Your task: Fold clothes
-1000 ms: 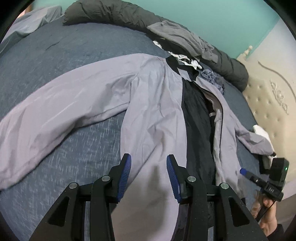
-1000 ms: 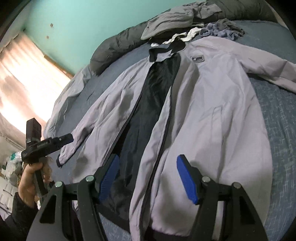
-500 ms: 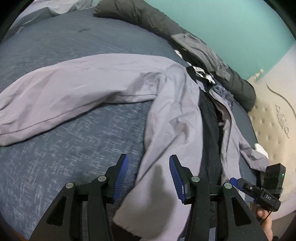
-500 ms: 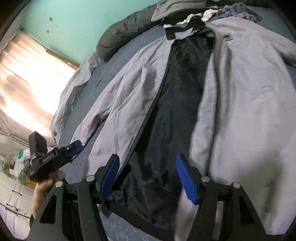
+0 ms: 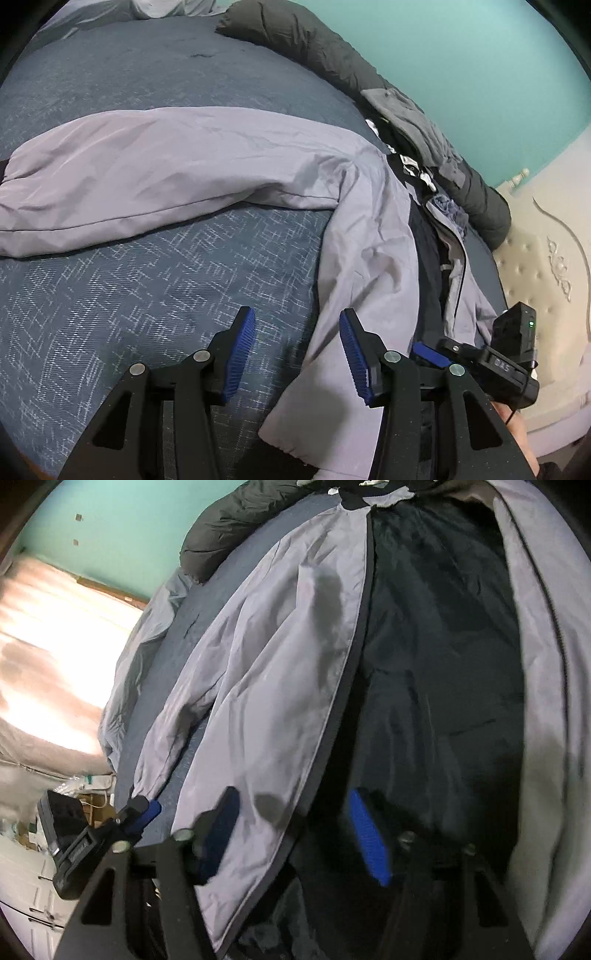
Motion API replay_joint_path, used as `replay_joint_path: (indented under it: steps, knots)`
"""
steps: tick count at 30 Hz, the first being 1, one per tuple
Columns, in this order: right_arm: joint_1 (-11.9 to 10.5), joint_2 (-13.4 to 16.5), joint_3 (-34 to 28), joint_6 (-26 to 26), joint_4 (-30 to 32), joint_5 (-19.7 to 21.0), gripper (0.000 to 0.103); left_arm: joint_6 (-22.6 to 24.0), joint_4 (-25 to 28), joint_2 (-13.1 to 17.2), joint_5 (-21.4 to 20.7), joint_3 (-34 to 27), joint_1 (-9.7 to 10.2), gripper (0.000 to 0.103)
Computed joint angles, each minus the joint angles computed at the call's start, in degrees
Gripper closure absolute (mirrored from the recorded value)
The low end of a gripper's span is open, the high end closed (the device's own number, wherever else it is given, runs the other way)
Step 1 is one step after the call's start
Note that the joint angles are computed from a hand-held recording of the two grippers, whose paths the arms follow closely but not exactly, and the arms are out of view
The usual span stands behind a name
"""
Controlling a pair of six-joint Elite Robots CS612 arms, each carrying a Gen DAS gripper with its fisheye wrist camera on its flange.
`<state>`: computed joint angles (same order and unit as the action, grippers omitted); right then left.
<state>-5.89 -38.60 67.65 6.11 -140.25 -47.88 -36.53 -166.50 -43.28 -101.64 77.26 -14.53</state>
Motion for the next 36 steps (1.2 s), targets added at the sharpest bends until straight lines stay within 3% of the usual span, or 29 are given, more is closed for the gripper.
replay_joint_path:
  steps: [3,5,8,11,17,24,28,31,36]
  knots:
    - [-0.14,0.41,-0.04,0.90,-0.48,1.41,0.064,-0.55,-0.39,0.01,0.03,0.25,0.15,0.051]
    - [-0.14,0.50,-0.01,0.90,-0.72,1.52,0.083,-0.93,-0.77,0.05,-0.10,0.36,0.27,0.051]
    - [-0.34,0.13,0.49,0.98,-2.41,1.57,0.095,-1.44,-1.13,0.01,0.16,0.55,0.46,0.051]
    - [-0.77,-0.57,1.27,1.31,-4.78,1.94,0.099,-1.97,-1.54,-0.10,0.41,0.82,0.65,0.051]
    - [-2.06,-2.76,1.67,-1.38,-5.18,-0.05,0.100,-2.73,-1.82,-0.07,-0.56,0.90,0.87,0.050]
    - [-3.26,-3.74,0.18,-4.76,-2.05,-11.04,0.100,-1.66,-1.03,0.06,-2.35,0.55,0.73,0.050]
    - [-4.32,-3.27,0.60,-1.10,-2.50,-8.98,0.096,-0.95,-0.39,0.13,-2.95,0.27,0.52,0.050]
    - [-4.22,-3.58,1.40,0.22,-2.50,-11.26,0.096,-0.34,-0.14,0.05,-3.27,0.28,0.40,0.050]
    - [-5.02,-4.46,3.40,1.26,-3.50,-10.79,0.076,0.74,0.68,0.05,-4.36,-0.01,0.12,0.050]
